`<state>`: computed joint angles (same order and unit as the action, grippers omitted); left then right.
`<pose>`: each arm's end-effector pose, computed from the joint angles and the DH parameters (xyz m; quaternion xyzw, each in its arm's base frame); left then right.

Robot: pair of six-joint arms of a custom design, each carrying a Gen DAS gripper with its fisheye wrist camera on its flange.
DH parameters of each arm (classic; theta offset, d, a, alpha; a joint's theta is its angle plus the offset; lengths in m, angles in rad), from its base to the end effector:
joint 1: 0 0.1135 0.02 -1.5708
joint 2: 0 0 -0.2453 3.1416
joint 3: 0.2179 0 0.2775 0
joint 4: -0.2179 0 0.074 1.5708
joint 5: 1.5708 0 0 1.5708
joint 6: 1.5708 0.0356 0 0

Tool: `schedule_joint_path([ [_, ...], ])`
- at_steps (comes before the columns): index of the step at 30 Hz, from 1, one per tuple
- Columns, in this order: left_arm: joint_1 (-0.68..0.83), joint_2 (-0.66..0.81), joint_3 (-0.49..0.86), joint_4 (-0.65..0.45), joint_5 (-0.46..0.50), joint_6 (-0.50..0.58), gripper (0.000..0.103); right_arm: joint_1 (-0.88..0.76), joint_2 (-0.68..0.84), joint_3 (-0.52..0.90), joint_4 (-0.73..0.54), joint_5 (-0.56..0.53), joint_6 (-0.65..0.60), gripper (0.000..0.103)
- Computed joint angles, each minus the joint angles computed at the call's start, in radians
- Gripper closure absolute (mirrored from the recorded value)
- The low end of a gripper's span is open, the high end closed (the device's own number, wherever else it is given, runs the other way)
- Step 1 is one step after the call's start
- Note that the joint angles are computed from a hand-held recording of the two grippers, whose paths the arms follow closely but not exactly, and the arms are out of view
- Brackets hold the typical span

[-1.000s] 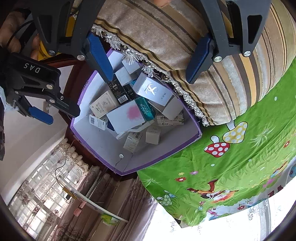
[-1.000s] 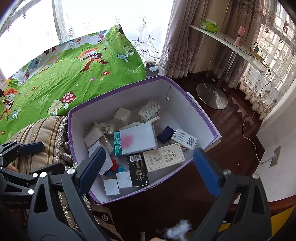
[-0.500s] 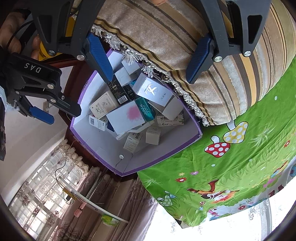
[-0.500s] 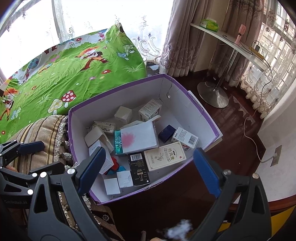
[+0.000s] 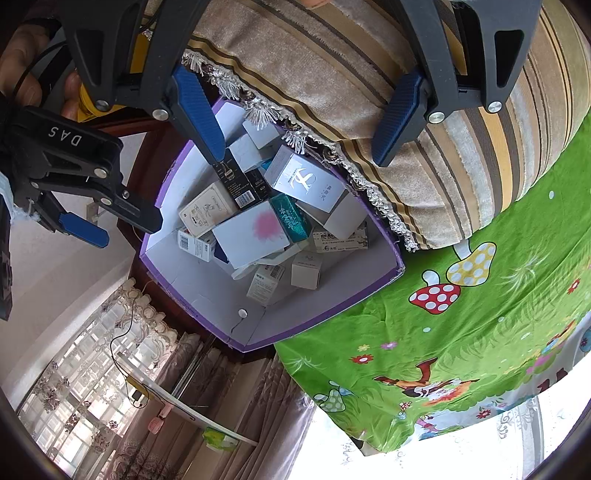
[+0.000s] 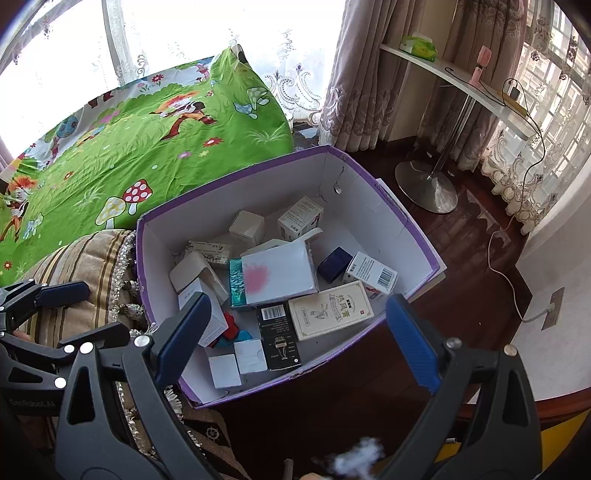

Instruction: Organize rigid objects

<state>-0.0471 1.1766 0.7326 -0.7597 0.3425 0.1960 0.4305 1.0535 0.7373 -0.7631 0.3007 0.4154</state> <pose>0.2340 -0.0230 0.1774 0.1484 0.9579 -0.1537 0.1918 0.2096 0.0847 0.2043 0.0292 0.9593 -0.0338 0.2790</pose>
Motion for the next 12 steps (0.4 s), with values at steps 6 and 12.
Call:
schedule_joint_path([
  [6, 0.001, -0.006, -0.007, -0.003, 0.004, 0.012, 0.019, -0.001, -0.001, -0.001, 0.000, -0.004, 0.000, 0.006],
  [12, -0.016, -0.006, 0.004, -0.004, 0.006, 0.039, 0.016, 0.006, -0.010, -0.007, -0.005, -0.005, 0.016, 0.006],
])
